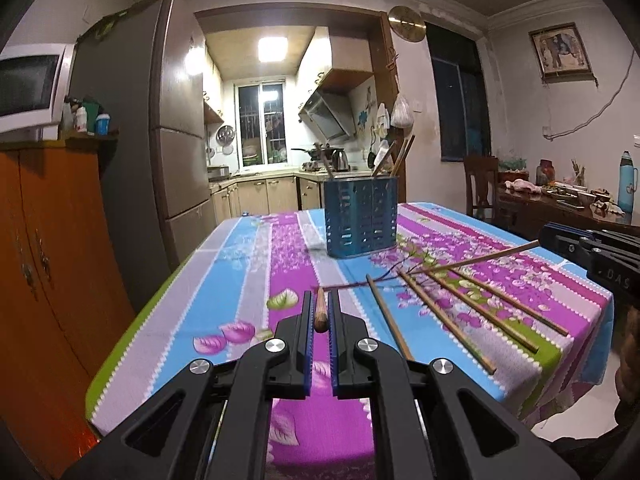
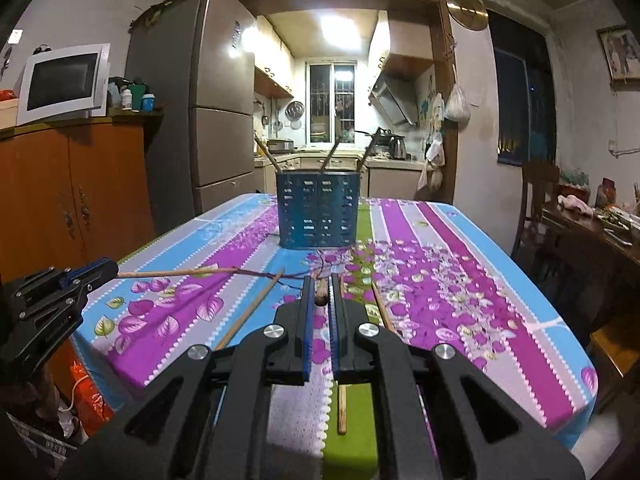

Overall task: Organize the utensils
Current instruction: 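Lift the right tool's chopstick toward the blue holder while the left tool carries its chopstick there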

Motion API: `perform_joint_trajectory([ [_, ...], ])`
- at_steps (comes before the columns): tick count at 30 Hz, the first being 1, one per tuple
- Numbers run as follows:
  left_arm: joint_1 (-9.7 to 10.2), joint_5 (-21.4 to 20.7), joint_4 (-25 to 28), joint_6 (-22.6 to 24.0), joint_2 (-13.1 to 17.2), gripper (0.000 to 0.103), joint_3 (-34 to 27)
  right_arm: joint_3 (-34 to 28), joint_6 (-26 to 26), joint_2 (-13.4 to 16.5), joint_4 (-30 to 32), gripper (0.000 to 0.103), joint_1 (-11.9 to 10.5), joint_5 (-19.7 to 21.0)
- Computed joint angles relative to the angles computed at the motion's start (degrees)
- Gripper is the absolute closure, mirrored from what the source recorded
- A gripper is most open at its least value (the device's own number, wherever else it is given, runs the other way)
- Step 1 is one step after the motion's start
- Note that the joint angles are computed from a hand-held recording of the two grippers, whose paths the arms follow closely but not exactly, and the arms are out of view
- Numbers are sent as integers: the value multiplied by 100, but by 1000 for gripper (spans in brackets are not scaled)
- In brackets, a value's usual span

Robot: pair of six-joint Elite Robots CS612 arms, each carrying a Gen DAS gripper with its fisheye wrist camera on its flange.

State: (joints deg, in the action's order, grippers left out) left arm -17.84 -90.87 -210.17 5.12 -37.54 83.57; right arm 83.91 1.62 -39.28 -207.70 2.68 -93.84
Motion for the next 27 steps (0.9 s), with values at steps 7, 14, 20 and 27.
perform_joint_trajectory([
  [7,39,-138,-41,-24,-155,95,-41,-65,-287,-47,-276,98,20,-37],
  [14,78,-238,154,-122,-259,95,-149,-100,-474,-130,-276,98,-24,186],
  [20,114,-443,175,-109,-339,95,-279,-158,-643,-190,-329,98,-77,341],
  [27,177,-910,443,-183,-374,95,-570,-370,-482,-237,-58,98,-231,845],
])
